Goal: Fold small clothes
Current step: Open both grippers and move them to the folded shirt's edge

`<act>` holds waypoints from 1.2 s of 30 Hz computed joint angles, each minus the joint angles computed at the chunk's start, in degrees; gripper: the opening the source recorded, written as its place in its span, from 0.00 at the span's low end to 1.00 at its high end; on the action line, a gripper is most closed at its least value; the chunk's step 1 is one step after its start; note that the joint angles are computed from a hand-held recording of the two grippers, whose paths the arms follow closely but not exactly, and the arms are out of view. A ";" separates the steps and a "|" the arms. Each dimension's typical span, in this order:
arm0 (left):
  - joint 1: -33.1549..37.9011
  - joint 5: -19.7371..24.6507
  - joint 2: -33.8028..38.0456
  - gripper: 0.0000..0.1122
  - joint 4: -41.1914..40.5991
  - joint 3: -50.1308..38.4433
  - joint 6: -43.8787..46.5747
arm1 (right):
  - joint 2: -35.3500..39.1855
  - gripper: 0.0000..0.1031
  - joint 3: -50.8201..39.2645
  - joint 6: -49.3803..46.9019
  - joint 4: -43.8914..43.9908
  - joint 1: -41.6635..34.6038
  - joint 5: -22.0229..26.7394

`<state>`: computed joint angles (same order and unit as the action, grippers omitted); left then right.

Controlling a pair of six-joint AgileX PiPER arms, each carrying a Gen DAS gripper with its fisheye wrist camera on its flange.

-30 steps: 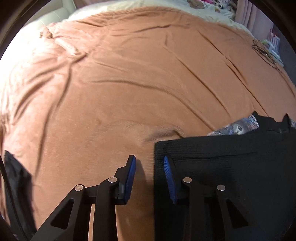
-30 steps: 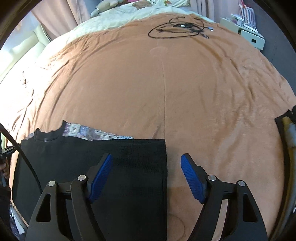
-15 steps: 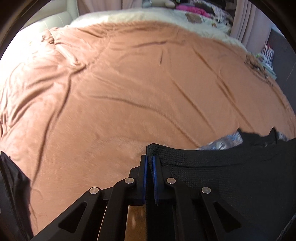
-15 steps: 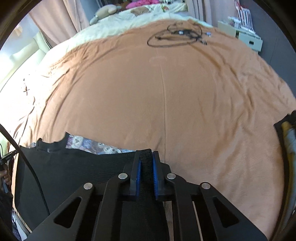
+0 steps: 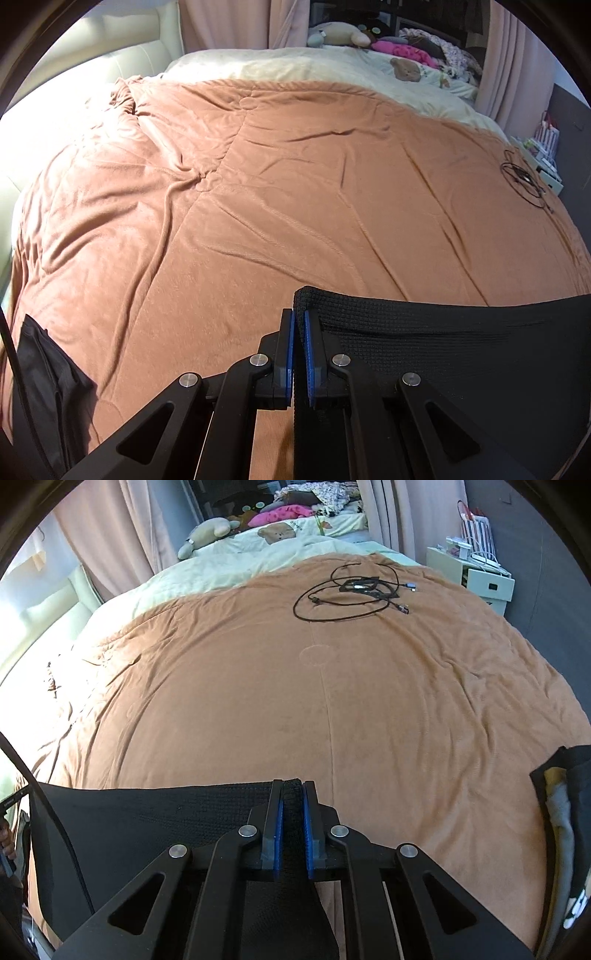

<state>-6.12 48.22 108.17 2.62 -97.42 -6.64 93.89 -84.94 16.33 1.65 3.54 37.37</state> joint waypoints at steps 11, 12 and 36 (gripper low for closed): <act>0.97 0.05 6.18 0.17 -6.18 -1.71 0.96 | 10.71 0.66 -12.48 9.04 -7.56 2.90 7.04; 0.97 -0.42 5.32 0.26 -6.74 -0.58 1.48 | 9.88 0.75 -11.08 9.99 -8.21 3.06 5.63; -9.56 -2.08 -26.16 0.34 -10.32 35.29 2.57 | -15.34 0.75 15.17 10.76 -9.07 16.71 9.28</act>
